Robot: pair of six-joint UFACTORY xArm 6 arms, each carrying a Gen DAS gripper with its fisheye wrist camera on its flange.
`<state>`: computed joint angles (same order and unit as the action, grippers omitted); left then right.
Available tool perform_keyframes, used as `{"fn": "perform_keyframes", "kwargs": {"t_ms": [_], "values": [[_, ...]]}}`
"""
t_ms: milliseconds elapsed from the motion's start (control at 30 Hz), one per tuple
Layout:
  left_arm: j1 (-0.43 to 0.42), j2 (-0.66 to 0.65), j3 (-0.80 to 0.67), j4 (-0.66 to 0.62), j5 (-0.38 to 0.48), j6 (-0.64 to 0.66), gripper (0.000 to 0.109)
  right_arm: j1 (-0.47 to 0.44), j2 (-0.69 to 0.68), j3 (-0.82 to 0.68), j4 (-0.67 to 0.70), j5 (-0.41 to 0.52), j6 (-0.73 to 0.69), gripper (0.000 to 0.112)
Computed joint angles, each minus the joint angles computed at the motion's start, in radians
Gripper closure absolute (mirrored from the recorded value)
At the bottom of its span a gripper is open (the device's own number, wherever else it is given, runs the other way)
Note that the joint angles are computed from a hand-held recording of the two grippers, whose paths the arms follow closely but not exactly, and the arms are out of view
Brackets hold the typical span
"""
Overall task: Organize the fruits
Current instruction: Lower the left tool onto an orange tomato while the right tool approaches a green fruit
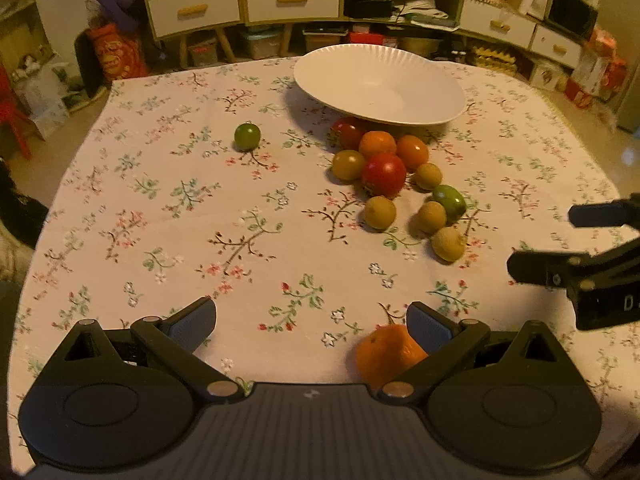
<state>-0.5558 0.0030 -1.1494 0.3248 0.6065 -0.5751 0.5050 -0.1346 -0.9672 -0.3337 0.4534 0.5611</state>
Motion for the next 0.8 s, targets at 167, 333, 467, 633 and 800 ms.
{"fn": "perform_keyframes", "kwargs": {"t_ms": [167,333,467,633,800], "values": [[0.004,-0.041,0.065,-0.074,-0.055,0.041,0.008,0.013,-0.044,0.071,0.108,-0.048,-0.137,0.01],[-0.009,-0.086,0.111,-0.126,-0.059,0.076,0.008,0.033,-0.092,0.129,0.238,-0.054,-0.275,0.01],[-0.021,-0.124,0.161,-0.197,-0.083,0.101,0.008,0.043,-0.114,0.159,0.274,-0.05,-0.32,0.01],[-0.042,-0.134,0.203,-0.191,-0.108,0.088,0.01,0.048,-0.139,0.194,0.294,-0.055,-0.347,0.01],[-0.056,-0.136,0.244,-0.162,-0.167,0.063,0.015,0.047,-0.147,0.228,0.3,-0.06,-0.354,0.011]]}}
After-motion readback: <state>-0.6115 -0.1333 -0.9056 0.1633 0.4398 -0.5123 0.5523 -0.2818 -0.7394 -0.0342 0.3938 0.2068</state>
